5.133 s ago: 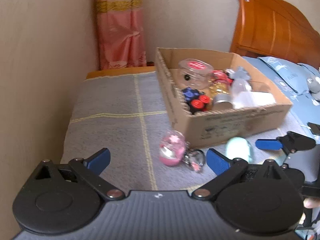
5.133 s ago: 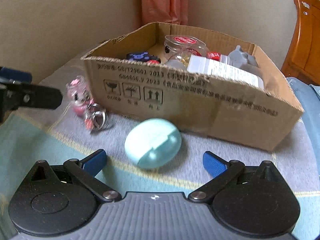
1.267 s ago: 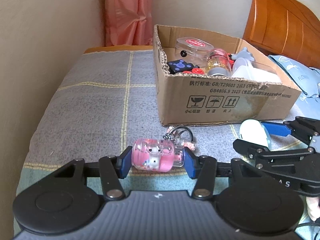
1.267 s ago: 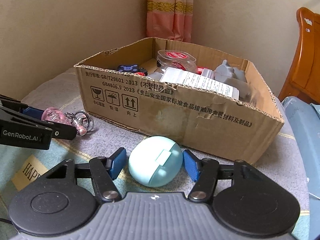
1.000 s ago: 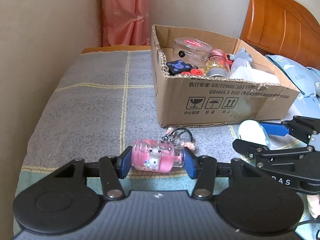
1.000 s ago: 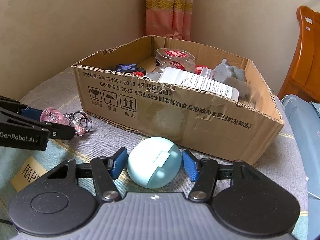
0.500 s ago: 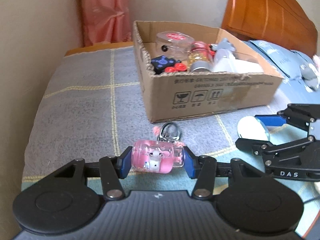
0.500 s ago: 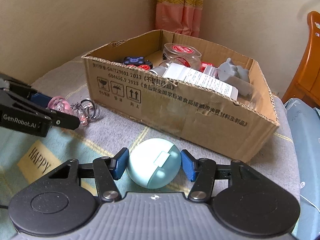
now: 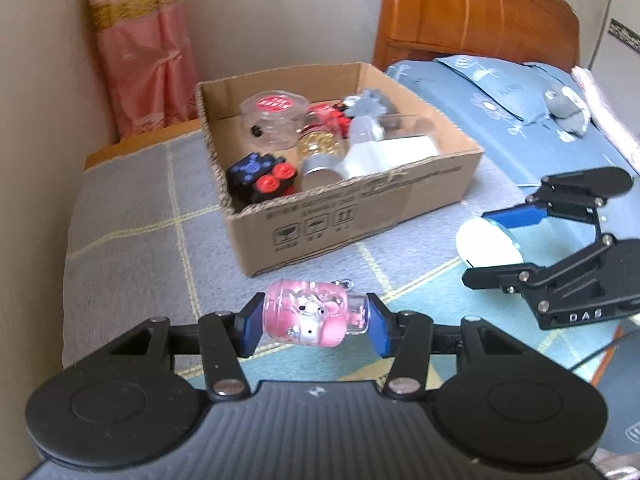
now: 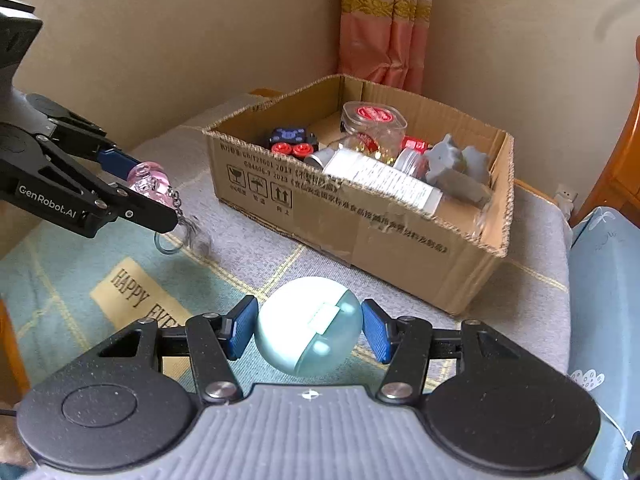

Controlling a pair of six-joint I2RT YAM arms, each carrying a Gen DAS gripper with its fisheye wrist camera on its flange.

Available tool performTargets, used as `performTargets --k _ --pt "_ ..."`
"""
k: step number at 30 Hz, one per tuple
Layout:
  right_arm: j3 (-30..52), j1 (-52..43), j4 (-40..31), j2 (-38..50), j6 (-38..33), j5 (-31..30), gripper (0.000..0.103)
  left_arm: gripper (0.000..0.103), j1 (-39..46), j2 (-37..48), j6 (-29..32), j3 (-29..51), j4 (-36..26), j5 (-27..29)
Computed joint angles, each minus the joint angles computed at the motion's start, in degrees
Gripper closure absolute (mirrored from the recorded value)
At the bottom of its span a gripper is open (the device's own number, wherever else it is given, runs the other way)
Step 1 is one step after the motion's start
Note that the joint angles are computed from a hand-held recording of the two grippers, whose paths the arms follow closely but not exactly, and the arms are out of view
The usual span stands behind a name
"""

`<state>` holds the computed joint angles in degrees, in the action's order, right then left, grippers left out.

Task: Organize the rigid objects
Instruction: 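Carry the keychain and egg case into the box, open both tools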

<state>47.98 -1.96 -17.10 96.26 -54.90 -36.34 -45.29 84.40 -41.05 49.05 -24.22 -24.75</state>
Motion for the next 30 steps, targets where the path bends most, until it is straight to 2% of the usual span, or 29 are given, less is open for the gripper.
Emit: performTargets --k 5,13,22,30 --pt "5.01 -1.94 -8.41 -0.56 -2.64 -2.64 0.041 0.052 -0.63 -0.72 2.50 3.97 -4.04 0.64" --pt "9.57 -2.47 -13.29 -2.52 -4.38 -4.88 0.041 0.052 1.56 -1.55 8.92 10.16 -7.41 1.69" --pt "14.93 0.21 -11.50 -3.07 1.21 -6.32 0.041 0.052 10.23 3.46 19.19 19.50 -7.41 3.44" --pt "22.89 3.92 -10.46 1.55 7.11 -4.50 0.041 0.052 16.91 10.85 25.03 26.46 -6.84 5.80"
